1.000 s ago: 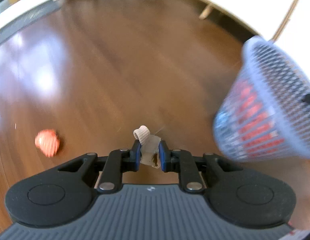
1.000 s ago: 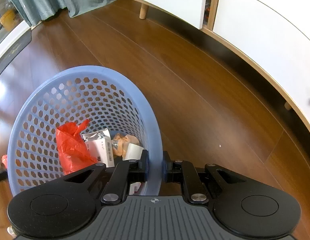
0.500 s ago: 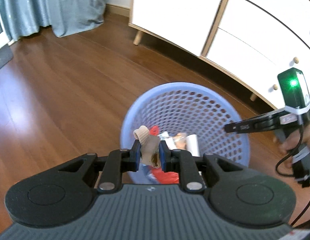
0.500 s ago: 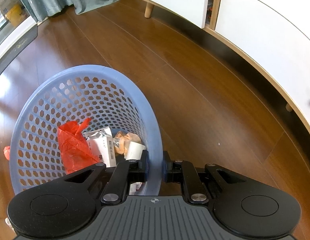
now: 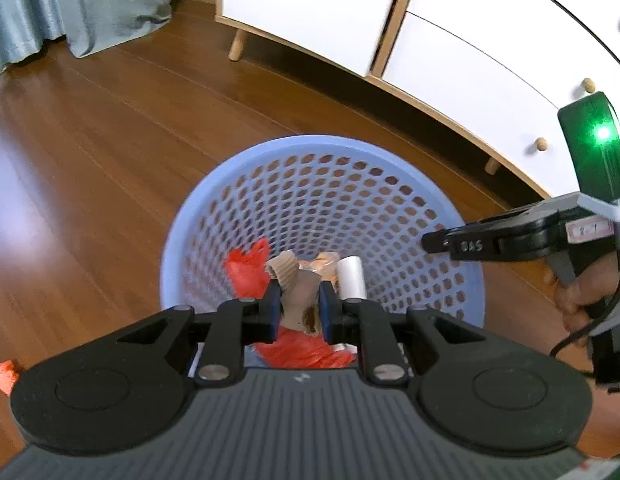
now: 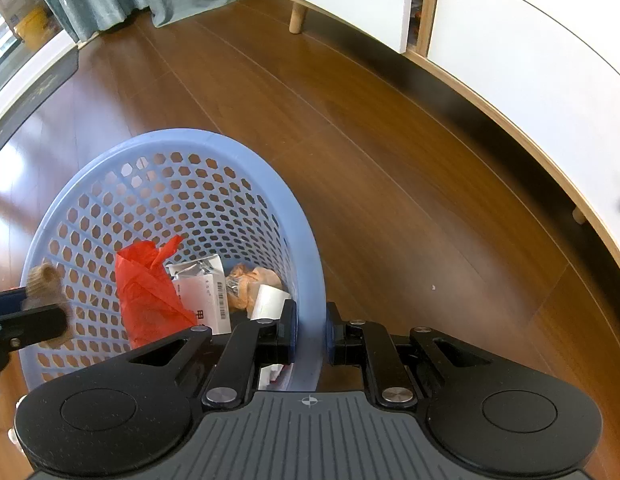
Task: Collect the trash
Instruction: 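Carry the beige tube over the basket and open the left gripper, then move the left tool to the orange foam net and grasp it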
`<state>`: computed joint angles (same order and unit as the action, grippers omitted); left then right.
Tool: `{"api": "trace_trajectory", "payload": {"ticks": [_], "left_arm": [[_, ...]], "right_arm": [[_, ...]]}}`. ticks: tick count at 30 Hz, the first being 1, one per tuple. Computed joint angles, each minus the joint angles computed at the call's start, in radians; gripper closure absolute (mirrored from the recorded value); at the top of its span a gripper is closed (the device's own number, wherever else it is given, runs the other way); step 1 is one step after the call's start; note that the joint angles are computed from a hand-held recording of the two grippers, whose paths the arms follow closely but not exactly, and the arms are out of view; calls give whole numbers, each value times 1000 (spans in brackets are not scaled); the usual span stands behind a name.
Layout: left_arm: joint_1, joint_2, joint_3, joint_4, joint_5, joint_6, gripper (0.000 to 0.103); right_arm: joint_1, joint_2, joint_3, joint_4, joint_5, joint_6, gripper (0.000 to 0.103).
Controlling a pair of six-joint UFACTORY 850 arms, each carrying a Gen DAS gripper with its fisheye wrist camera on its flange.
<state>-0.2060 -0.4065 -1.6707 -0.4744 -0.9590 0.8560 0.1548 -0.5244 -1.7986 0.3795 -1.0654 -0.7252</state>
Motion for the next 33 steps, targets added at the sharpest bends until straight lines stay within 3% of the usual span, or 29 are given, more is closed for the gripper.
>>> {"api": "trace_trajectory", "payload": {"ticks": [3, 5, 16, 22, 33], "left_arm": [[-13, 0, 6, -34, 0, 24, 82], [-22, 0, 9, -48, 7, 25, 72], [-1, 5, -4, -67, 37, 20, 70], [59, 12, -16, -73, 66, 25, 69], [213, -15, -62, 44, 137, -68, 68]], "right_arm": [[2, 2, 1, -1, -1, -6, 93], [2, 2, 1, -2, -2, -13, 93], [2, 6, 6, -3, -3, -45, 93], [1, -1, -6, -18, -1, -38, 93], [6, 29, 21, -27, 10, -45, 93]]}}
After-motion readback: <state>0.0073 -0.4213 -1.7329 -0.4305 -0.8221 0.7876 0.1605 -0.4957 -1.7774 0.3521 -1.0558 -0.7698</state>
